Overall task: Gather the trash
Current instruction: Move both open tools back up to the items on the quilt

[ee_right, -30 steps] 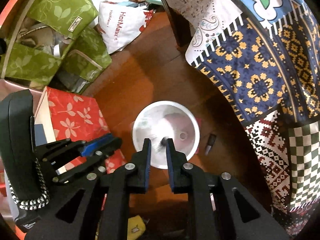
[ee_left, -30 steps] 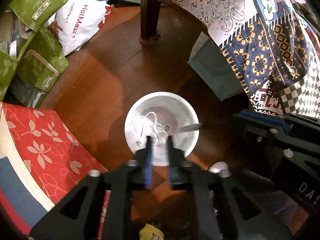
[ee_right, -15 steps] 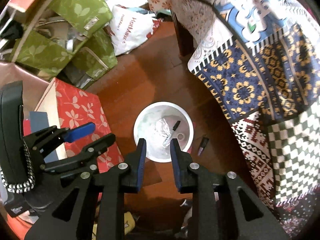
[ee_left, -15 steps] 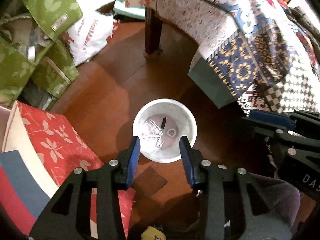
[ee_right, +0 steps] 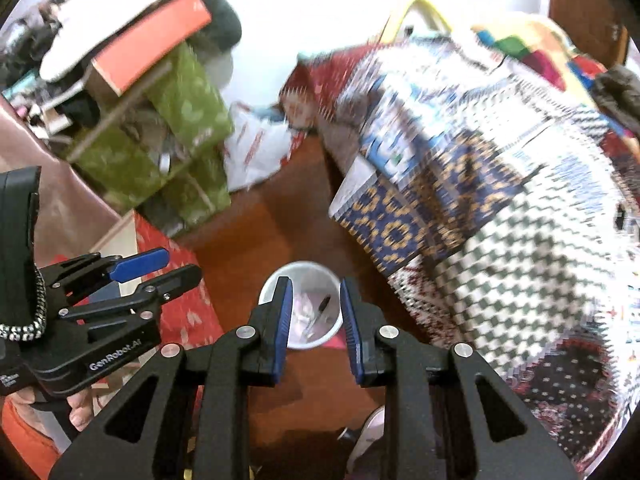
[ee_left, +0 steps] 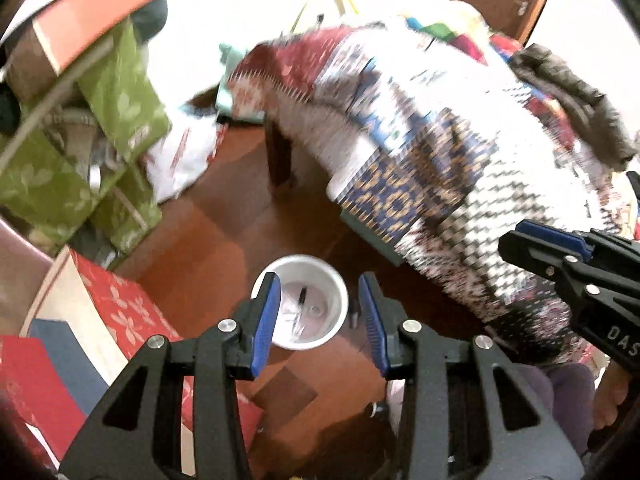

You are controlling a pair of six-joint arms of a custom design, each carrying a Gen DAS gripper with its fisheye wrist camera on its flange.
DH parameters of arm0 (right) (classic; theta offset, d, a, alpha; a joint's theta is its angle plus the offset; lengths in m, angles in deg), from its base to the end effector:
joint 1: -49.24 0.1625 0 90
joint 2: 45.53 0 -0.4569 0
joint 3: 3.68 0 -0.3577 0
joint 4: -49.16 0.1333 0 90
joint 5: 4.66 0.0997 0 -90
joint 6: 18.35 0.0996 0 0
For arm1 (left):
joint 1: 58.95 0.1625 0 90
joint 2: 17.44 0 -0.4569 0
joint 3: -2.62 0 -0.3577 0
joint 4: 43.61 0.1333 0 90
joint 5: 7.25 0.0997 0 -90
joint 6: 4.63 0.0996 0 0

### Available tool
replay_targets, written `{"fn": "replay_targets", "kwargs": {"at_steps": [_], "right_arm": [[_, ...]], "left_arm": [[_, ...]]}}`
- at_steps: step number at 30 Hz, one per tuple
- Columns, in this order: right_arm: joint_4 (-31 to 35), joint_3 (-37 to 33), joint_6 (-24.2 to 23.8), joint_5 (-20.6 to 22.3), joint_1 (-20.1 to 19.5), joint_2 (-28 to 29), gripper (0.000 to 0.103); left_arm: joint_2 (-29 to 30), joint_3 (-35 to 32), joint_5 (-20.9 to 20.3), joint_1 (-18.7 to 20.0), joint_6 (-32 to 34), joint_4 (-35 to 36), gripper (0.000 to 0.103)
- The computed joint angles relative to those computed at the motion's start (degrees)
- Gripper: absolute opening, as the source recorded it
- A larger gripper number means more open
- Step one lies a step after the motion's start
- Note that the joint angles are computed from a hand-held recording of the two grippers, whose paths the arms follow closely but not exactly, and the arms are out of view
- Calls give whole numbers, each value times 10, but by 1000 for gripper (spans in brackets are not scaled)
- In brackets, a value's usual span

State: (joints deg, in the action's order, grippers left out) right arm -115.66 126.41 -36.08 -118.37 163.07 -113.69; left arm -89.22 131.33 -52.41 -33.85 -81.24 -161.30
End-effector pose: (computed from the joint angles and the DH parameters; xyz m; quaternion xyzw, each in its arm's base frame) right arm 0.2695 -0.3793 0.2043 0.3235 -0.9174 0.1206 0.1980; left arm -0.2673 -0.3500 0.1864 0.0045 0.8996 -0.2715 0.3419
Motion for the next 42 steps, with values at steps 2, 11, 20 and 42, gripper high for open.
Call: {"fn": "replay_targets", "kwargs": {"at_steps": [2, 11, 20, 42], "right_arm": [[-13, 7, -7, 0, 5, -24, 22], [-89, 36, -69, -9, 17, -142, 22], [-199, 48, -130, -13, 13, -239, 27], [-225, 7, -240, 35, -186, -337, 75]], "left_arm": [[4, -14, 13, -20, -1, 6, 40], [61, -90, 65, -84, 41, 1, 40], [142, -154, 104, -115, 157, -126, 40], [389, -375, 31, -42, 447, -360, 58]]}}
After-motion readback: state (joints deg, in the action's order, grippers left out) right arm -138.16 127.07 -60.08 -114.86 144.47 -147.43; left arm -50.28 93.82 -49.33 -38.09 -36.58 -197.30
